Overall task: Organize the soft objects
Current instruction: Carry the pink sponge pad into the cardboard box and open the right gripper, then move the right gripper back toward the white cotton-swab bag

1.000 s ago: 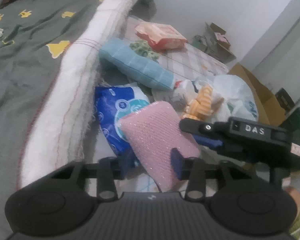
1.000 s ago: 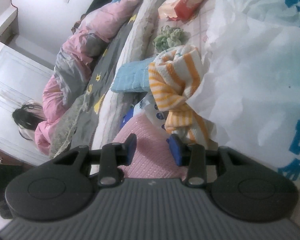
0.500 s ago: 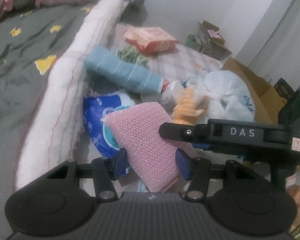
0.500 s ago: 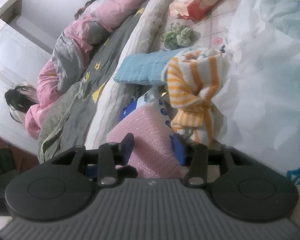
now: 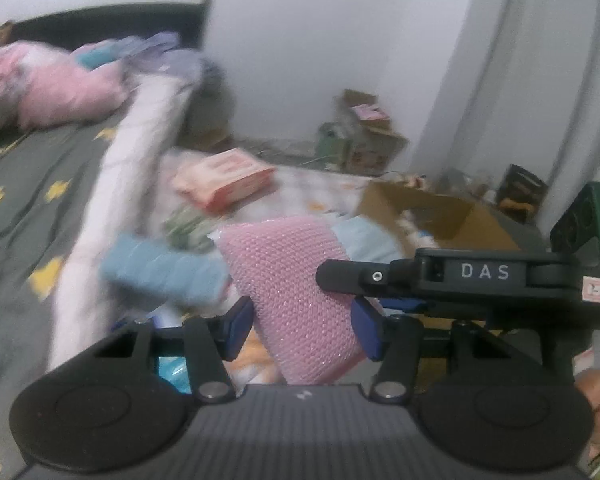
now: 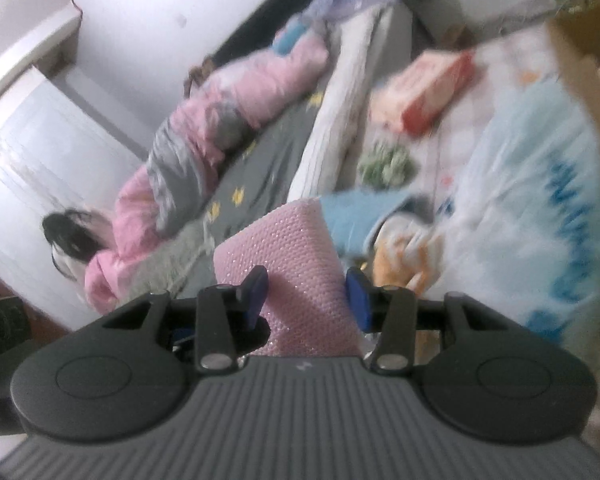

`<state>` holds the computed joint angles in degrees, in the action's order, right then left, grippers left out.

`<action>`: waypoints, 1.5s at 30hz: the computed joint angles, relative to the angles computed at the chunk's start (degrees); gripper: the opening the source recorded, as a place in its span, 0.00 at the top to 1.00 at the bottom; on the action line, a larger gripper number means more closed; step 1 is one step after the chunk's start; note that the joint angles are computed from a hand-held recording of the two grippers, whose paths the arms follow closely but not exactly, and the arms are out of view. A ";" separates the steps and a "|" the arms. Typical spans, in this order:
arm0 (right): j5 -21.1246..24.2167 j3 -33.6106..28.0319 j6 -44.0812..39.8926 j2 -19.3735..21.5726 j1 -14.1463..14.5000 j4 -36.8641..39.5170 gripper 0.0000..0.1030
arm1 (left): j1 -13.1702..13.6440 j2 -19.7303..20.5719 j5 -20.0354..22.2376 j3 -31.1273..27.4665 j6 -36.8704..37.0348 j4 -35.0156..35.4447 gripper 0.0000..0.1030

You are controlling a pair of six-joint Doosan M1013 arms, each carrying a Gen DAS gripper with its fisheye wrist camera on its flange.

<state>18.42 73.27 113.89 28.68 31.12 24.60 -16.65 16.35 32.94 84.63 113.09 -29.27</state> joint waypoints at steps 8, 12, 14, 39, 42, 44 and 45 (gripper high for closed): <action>-1.21 7.81 14.97 -6.95 -4.90 -14.06 0.56 | -5.96 6.91 7.34 -10.67 4.22 -2.63 0.47; 1.30 10.87 17.93 -9.01 -9.19 -14.33 0.56 | -8.76 13.50 14.42 -19.87 2.81 -1.45 0.47; 2.89 11.67 18.99 -9.44 -11.25 -14.77 0.56 | -10.00 16.86 17.44 -24.64 1.37 -0.21 0.47; 15.52 8.78 34.74 -6.08 -17.97 -42.98 0.56 | -13.86 34.84 28.86 -51.25 -13.69 11.34 0.37; 16.15 8.76 35.50 -6.71 -17.28 -44.16 0.56 | -13.15 32.57 27.44 -48.65 -13.63 10.90 0.35; 16.31 8.70 35.57 -6.99 -16.81 -44.24 0.56 | -12.71 30.67 26.30 -46.37 -13.27 10.91 0.34; 16.49 8.48 35.65 -7.05 -16.53 -44.21 0.56 | -12.37 29.61 25.83 -45.11 -12.49 10.86 0.33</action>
